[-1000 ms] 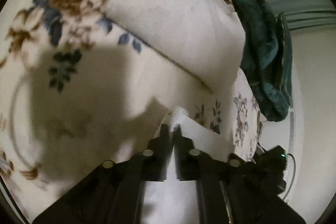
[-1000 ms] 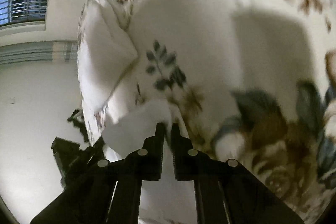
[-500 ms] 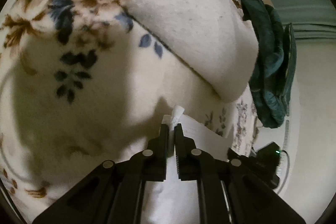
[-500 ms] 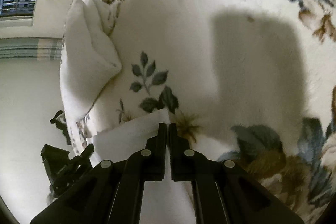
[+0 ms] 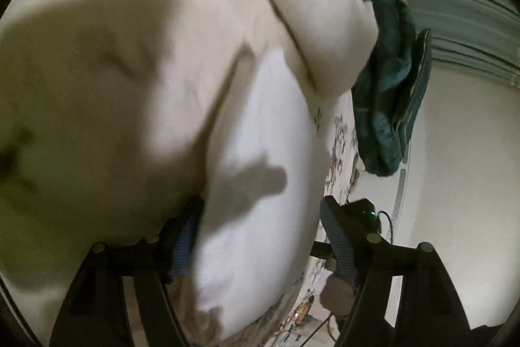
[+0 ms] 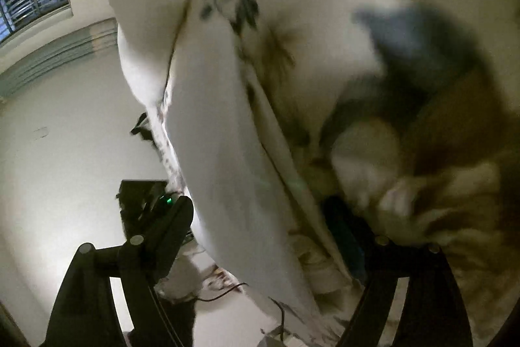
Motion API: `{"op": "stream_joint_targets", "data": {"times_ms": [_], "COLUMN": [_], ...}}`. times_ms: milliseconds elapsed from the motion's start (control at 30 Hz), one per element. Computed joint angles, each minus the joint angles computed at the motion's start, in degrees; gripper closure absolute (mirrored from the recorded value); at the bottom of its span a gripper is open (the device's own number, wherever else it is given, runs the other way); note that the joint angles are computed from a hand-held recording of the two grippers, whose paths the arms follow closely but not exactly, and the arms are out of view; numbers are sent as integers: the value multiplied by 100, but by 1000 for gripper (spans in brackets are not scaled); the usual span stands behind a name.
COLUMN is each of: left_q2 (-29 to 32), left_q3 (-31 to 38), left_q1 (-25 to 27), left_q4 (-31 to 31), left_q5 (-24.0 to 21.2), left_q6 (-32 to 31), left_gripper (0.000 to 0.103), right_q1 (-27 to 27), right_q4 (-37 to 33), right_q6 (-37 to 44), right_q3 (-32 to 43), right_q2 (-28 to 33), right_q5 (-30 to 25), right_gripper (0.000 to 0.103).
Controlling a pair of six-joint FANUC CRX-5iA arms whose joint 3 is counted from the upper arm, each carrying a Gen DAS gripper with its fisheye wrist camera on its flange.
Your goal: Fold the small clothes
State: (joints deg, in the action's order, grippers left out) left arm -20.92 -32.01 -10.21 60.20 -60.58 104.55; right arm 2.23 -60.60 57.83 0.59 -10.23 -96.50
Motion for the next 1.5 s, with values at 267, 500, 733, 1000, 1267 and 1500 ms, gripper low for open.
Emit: {"op": "stream_joint_targets", "data": {"times_ms": [267, 500, 733, 1000, 1267, 1500], "left_q2": [243, 381, 977, 1450, 759, 749], "left_q3": [831, 1532, 2832, 2905, 1577, 1454], "left_q1": [-271, -237, 110, 509, 592, 246], "left_q4": [-1219, -1687, -1691, -1749, -1471, -1446], "left_q5": [96, -145, -524, -1016, -1002, -400], "left_q6": [627, 1001, 804, 642, 677, 836], "left_gripper": [95, 97, 97, 51, 47, 47], "right_q1": [212, 806, 1190, 1365, 1260, 991], "right_q4": [-225, 408, 628, 1016, 1376, 1413], "right_q6": [297, -91, -399, -658, -618, -715], "right_q3": [-160, 381, 1786, 2453, 1497, 1195], "right_q2": [-38, -115, 467, 1284, 848, 619], "right_q5": [277, 451, 425, 20, 39, 736], "right_gripper": [77, 88, 89, 85, 38, 38]}}
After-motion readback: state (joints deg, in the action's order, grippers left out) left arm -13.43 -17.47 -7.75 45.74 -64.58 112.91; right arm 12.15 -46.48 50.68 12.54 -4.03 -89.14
